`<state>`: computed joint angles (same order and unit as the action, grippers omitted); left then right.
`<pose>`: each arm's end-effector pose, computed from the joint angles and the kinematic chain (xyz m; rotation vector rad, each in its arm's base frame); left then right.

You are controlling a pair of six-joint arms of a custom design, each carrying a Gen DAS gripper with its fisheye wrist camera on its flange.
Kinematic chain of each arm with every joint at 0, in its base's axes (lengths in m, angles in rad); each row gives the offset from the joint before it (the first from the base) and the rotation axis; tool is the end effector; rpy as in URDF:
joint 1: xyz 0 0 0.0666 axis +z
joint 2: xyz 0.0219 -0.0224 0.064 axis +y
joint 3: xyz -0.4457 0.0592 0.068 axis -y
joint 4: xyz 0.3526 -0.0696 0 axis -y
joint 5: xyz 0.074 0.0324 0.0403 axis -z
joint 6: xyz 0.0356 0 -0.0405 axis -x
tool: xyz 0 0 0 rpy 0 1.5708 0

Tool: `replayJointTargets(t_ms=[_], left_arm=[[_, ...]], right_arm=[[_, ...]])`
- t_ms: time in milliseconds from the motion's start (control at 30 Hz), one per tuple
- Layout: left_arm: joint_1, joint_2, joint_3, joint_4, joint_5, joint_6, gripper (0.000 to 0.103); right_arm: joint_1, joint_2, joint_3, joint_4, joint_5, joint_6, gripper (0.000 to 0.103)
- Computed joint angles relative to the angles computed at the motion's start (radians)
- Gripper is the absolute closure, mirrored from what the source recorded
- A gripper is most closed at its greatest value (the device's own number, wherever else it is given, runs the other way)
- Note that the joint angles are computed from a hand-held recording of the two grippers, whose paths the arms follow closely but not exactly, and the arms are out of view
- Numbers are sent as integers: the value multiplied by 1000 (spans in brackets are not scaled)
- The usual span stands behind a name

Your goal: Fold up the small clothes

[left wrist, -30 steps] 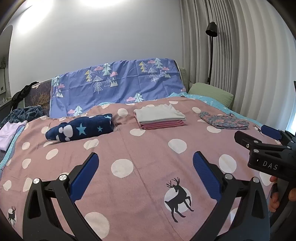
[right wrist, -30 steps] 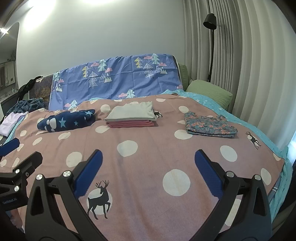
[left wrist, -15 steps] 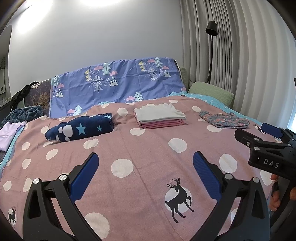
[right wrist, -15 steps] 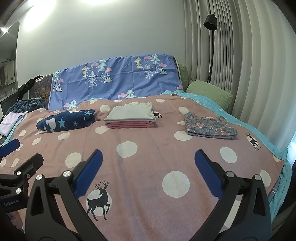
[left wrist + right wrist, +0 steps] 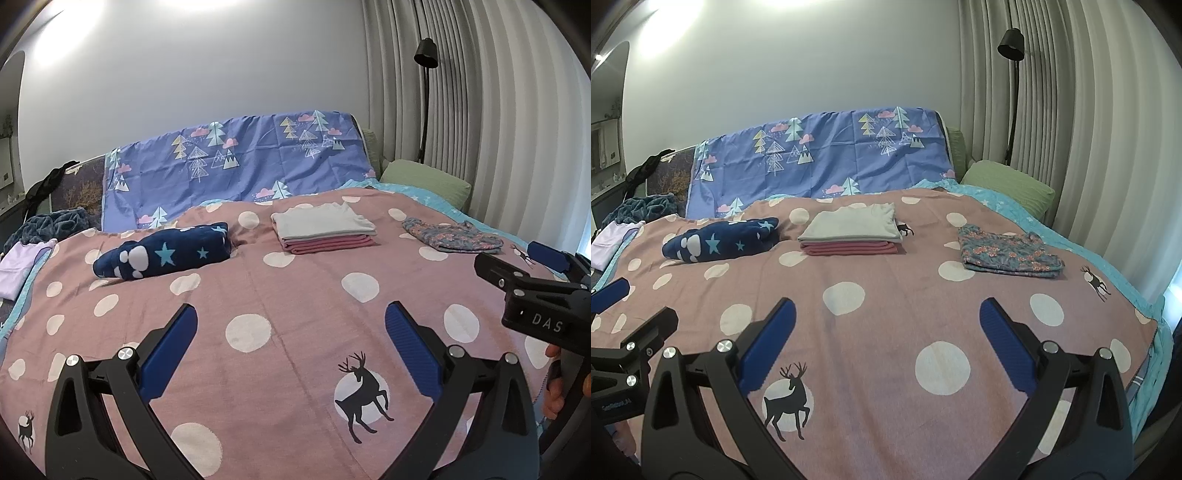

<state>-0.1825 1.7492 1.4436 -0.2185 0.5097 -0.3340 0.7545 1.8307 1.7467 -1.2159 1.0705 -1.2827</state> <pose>0.5819 -0.1255 0.3983 0.8127 1.8830 -0.4383 0.4426 0.3726 0.4265 0.7015 1.9537 -0.4035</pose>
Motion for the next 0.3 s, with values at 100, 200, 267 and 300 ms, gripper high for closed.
replayJointTargets(t_ms=[100,200,267,300], left_arm=[[1,1,1,-2,1,0,1],[0,1,2,-3,0,0,1],[1,2,1,-5,0,-1,1],[0,1,1,-6,-1,0,1]], right_arm=[[1,2,2,0,-1,5,2],[2,5,5,-2,-1,11,2],[1,7,6,0,-3,15,2],[0,7,5,0,-4,15,2]])
